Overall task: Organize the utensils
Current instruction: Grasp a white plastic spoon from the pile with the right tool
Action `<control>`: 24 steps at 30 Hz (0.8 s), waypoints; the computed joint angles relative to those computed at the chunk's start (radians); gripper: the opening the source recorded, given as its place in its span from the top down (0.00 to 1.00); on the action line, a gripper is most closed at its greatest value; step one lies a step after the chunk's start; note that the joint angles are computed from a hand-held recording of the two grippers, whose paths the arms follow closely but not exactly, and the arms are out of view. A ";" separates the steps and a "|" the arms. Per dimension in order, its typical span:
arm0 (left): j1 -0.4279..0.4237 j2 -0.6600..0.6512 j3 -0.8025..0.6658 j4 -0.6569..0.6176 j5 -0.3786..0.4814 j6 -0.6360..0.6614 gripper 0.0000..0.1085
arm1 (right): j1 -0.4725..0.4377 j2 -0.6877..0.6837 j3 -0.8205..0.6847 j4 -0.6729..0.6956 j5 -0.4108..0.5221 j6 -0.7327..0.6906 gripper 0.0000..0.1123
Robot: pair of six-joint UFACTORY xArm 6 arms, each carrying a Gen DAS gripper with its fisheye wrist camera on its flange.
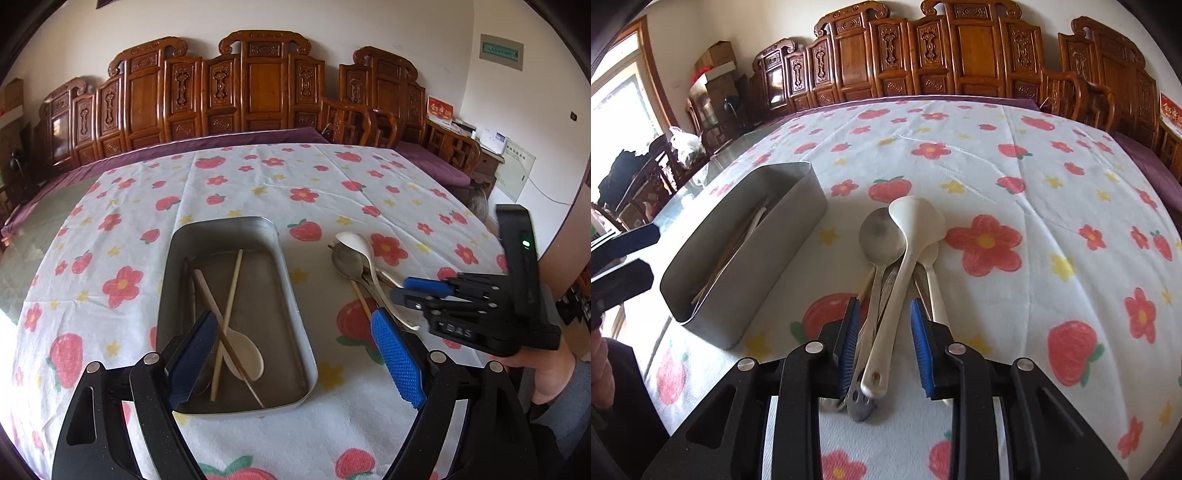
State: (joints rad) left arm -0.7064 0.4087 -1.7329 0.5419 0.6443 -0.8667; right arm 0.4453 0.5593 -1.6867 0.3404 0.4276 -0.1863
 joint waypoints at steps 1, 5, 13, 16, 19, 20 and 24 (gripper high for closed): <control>-0.001 0.004 -0.005 0.001 0.001 0.000 0.25 | -0.003 0.020 -0.027 -0.001 0.014 0.008 0.73; -0.003 0.008 -0.010 0.001 -0.001 -0.001 0.25 | -0.012 0.087 -0.122 -0.004 0.040 0.052 0.80; -0.007 0.012 -0.018 -0.001 0.005 -0.002 0.25 | -0.020 0.217 -0.312 -0.120 0.086 0.151 0.80; -0.007 0.012 -0.017 0.002 0.004 -0.003 0.25 | -0.018 0.245 -0.360 -0.182 0.114 0.185 0.80; -0.013 0.017 -0.029 0.005 0.005 -0.008 0.25 | -0.027 0.238 -0.351 -0.163 0.118 0.191 0.85; -0.015 0.020 -0.034 0.008 0.007 -0.009 0.25 | -0.032 0.230 -0.343 -0.145 0.119 0.187 0.88; -0.029 0.044 -0.074 0.008 0.024 -0.002 0.25 | -0.047 0.194 -0.293 -0.102 0.113 0.167 0.89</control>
